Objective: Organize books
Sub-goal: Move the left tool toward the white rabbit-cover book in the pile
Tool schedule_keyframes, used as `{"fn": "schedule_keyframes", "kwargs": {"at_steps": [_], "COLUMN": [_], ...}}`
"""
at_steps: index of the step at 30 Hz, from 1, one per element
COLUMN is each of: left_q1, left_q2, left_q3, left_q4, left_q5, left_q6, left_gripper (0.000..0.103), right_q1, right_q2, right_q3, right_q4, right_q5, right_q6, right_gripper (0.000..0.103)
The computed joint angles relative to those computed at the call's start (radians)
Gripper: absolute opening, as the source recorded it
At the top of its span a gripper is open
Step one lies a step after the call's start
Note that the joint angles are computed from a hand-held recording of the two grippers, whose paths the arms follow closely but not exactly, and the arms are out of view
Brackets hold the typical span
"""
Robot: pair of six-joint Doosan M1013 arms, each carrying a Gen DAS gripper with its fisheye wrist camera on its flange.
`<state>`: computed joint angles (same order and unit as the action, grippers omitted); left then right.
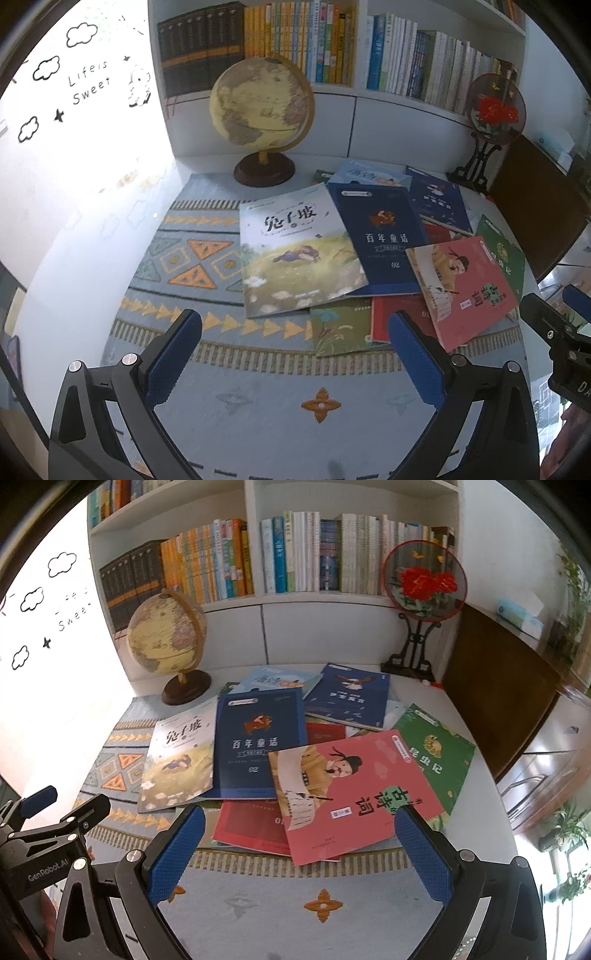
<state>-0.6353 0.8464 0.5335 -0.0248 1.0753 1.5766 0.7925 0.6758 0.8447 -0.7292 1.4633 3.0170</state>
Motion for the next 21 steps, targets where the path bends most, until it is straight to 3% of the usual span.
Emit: {"fn": "schedule_keyframes", "kwargs": {"at_steps": [21], "left_q1": [0.022], "left_q2": [-0.035], "left_q3": [0.063], "left_q4": [0.022], "left_q5": [-0.022], "left_q6": [-0.045], "left_gripper": [0.101], "right_q1": [0.009], "right_q2": [0.050], "right_q3": [-0.087], "right_q4": [0.020], "right_q5": [0.000], "right_q6": [-0.088], "right_gripper": [0.102]}}
